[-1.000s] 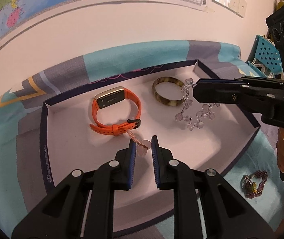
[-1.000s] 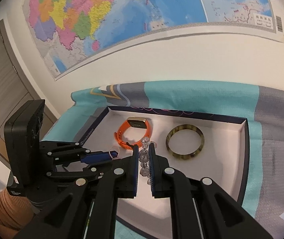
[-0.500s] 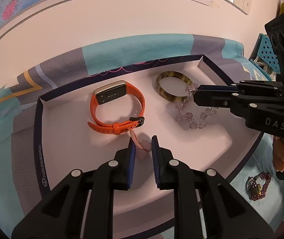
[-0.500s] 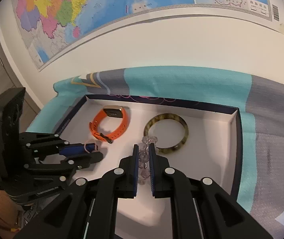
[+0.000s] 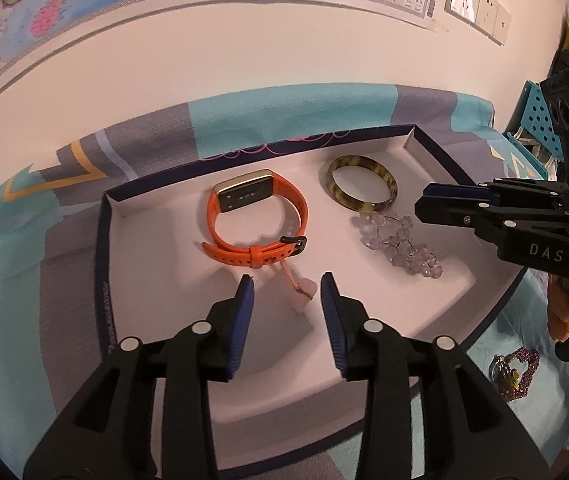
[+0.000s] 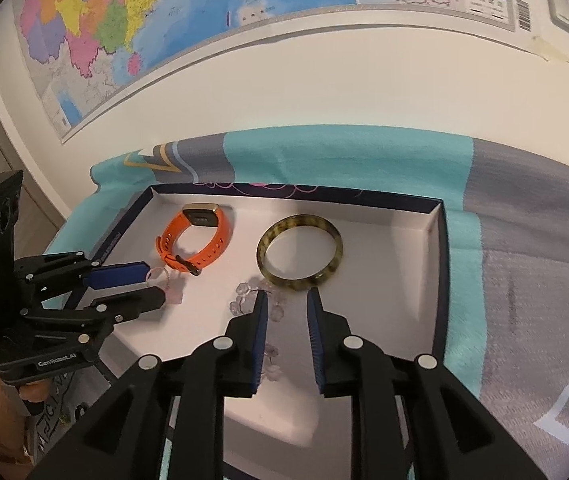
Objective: Organize jewelry
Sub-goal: 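Carry the hair tie and crystal bracelet into the box and open both grippers, then grasp the dark red beaded necklace by its yellow pendant with the right gripper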
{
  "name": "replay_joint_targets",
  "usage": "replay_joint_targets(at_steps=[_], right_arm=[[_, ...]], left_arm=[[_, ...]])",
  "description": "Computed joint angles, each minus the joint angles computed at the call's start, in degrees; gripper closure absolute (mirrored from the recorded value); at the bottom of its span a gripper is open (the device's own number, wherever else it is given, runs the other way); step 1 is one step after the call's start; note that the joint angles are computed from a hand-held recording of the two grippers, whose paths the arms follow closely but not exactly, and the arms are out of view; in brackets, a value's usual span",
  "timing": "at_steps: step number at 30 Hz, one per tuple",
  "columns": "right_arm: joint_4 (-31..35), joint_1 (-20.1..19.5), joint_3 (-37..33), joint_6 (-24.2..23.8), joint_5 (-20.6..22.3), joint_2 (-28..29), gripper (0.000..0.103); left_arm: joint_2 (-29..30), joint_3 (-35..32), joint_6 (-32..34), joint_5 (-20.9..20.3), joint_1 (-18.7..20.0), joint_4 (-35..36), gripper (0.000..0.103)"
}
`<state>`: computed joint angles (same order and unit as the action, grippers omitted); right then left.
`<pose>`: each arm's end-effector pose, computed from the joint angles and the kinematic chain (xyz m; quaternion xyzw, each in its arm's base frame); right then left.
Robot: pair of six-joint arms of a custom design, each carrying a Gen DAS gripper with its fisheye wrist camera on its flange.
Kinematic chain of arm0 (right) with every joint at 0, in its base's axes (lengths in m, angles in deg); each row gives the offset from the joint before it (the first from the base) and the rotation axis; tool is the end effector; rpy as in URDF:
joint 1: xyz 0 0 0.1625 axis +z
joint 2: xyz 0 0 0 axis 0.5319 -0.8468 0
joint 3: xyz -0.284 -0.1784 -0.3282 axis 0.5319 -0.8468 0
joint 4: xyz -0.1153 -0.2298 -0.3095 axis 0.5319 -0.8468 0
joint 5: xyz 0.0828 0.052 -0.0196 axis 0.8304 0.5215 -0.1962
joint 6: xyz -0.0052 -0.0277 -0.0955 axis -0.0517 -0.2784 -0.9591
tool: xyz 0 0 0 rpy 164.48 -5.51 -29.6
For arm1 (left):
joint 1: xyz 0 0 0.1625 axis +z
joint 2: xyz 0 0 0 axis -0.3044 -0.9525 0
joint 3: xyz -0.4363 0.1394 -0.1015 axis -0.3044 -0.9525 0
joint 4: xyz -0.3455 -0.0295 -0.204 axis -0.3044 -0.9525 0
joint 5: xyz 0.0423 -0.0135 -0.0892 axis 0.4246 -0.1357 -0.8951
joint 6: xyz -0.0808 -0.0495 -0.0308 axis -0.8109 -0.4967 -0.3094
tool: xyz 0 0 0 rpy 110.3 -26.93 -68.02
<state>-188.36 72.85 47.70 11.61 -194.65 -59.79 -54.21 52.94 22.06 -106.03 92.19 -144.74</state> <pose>0.3090 -0.8115 0.0075 0.1789 -0.9208 0.2669 0.2212 -0.0422 -0.8236 0.2503 0.3124 0.8870 -0.2142 0.2640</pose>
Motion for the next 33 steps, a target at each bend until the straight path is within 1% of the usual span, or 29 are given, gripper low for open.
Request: replay_joint_targets(at_steps=[1,3,6,9,12,14,16,18,20,22,27,29,30,33], right_arm=[[-0.8,0.1,0.7,0.0,-0.1,-0.3,0.075],[-2.6,0.2,2.5,0.1,-0.2,-1.2,0.067],[-5.6,0.5,6.4,-0.6,1.1,-3.2,0.067],[-9.4,1.3,11.8,-2.8,1.2,-5.7,0.067],[-12.2,2.2,17.4,-5.1,1.2,-8.1,0.067],[-13.8,2.6,21.5,-5.9,1.3,-9.6,0.068],[-13.5,2.6,24.2,-5.7,1.8,-10.7,0.076],[-13.5,2.9,26.8,-5.7,1.0,-11.4,0.080],[-13.7,3.1,28.7,-5.5,0.2,-11.6,0.080],[-13.3,2.8,30.7,-4.0,1.2,-12.1,0.080],[-13.0,2.2,31.5,-1.4,2.0,-11.2,0.080],[-13.8,2.1,31.4,-1.4,2.0,-10.8,0.084],[-14.0,2.0,31.5,-1.4,2.3,-10.7,0.091],[-14.8,2.0,31.8,-1.5,2.3,-10.8,0.092]], left_arm=[[-0.4,0.6,0.1,0.1,0.0,-0.8,0.059],[-1.2,1.8,-0.2,0.2,-0.2,-2.3,0.057],[-3.5,5.0,-0.2,-1.1,-0.4,-4.9,0.055],[-5.4,7.9,0.3,-2.1,-0.7,-7.6,0.051],[-7.8,11.6,0.6,-3.4,-0.9,-10.4,0.051],[-8.8,13.5,1.0,-3.8,-1.0,-11.7,0.051],[-9.6,15.0,1.3,-3.8,-1.0,-12.4,0.050],[-10.5,16.7,1.4,-3.8,-1.0,-12.9,0.048],[-11.1,17.6,0.9,-4.0,-0.7,-12.7,0.048],[-11.5,18.6,0.6,-3.7,-0.7,-13.0,0.047],[-12.6,20.4,-0.2,-4.1,-0.4,-13.2,0.047],[-12.9,20.8,-0.7,-4.3,-0.3,-13.1,0.046],[-13.0,21.0,-0.8,-4.4,-0.3,-13.1,0.046],[-13.4,21.7,-1.1,-4.4,-0.1,-13.0,0.046]])
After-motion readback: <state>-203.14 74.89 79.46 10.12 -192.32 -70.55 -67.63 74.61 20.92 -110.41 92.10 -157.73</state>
